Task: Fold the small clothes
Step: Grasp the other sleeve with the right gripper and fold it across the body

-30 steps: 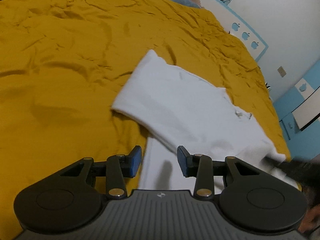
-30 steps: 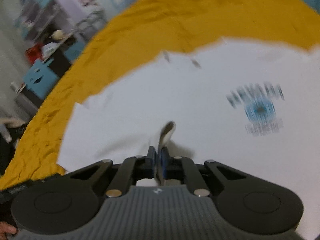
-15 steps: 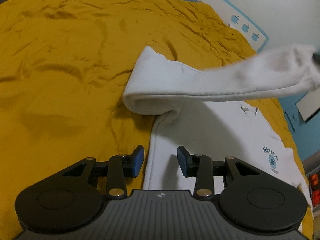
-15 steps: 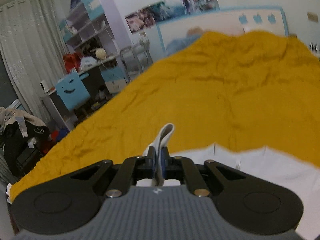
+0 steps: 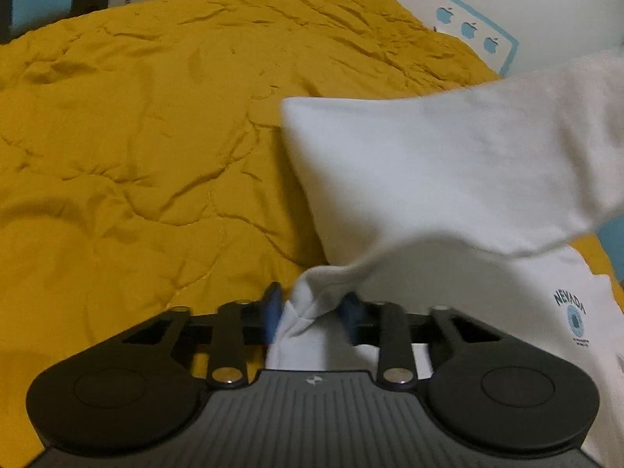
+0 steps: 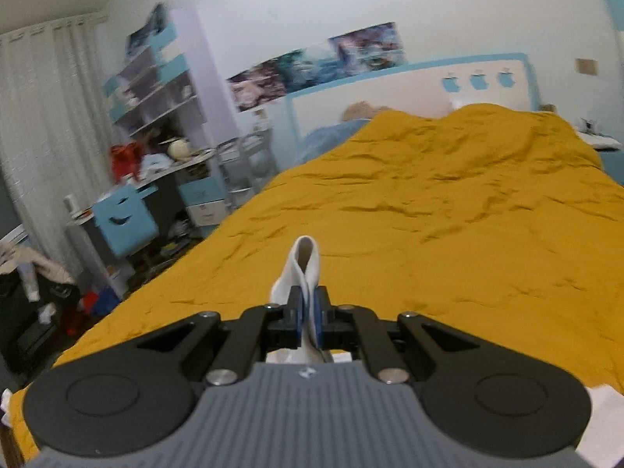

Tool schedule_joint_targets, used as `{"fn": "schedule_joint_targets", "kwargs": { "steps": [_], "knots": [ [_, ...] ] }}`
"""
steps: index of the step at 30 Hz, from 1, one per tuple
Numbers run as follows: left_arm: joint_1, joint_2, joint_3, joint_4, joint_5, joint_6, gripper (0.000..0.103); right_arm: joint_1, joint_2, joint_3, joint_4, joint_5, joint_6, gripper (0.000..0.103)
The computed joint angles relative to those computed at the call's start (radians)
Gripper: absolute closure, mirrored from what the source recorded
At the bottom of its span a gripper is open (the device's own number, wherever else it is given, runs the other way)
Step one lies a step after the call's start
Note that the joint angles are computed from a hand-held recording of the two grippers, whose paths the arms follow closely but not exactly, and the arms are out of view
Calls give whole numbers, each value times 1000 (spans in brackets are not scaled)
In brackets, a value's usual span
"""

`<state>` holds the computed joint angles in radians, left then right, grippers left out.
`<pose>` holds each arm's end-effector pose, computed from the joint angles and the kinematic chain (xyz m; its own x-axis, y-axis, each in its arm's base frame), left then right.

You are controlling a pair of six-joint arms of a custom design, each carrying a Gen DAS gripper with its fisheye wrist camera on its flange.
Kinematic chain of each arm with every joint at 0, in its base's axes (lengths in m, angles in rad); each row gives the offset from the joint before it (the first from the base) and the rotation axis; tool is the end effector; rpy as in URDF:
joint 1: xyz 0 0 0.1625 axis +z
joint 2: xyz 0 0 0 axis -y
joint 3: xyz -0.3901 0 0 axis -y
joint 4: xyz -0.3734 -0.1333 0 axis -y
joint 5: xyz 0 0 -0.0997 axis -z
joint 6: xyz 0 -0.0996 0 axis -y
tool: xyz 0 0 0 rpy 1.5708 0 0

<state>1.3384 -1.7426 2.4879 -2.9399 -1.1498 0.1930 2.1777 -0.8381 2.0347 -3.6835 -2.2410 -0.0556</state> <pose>0.0906 -0.3726 0.2781 -0.8898 0.1298 -0.4376 0.3644 0.7794 -0.5097 0.3553 -0.3864 0.1365 -0.9040 -0.0700 0.4217 -0.3981 0.4971 -0.7710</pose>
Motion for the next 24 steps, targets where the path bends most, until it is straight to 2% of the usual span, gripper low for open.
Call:
{"fn": "schedule_joint_targets", "kwargs": {
  "steps": [1, 4, 6, 10, 12, 15, 18, 24],
  "knots": [
    [13, -2, -2, -6, -14, -2, 82, -12, -14, 30, -20, -22, 11, 103],
    [34, -7, -8, 4, -32, -4, 85, -69, -54, 144, -58, -97, 93, 103],
    [30, -1, -7, 3, -15, 3, 86, -131, -67, 220, -76, -121, 159, 103],
    [3, 3, 10, -6, 33, 21, 86, -271, 7, 326, -181, -195, 218, 103],
    [4, 0, 6, 11, 37, 20, 86, -365, 45, 370, -237, -154, 250, 103],
    [2, -11, -3, 48, 44, 24, 85, -439, 91, 409, -311, -92, 279, 103],
    [-1, -28, -13, 92, 57, 38, 85, -457, 135, 416, -400, -75, 239, 103],
    [-15, -80, -17, 188, 83, 5, 87, -488, 164, 397, -413, -58, 206, 103]
  ]
}}
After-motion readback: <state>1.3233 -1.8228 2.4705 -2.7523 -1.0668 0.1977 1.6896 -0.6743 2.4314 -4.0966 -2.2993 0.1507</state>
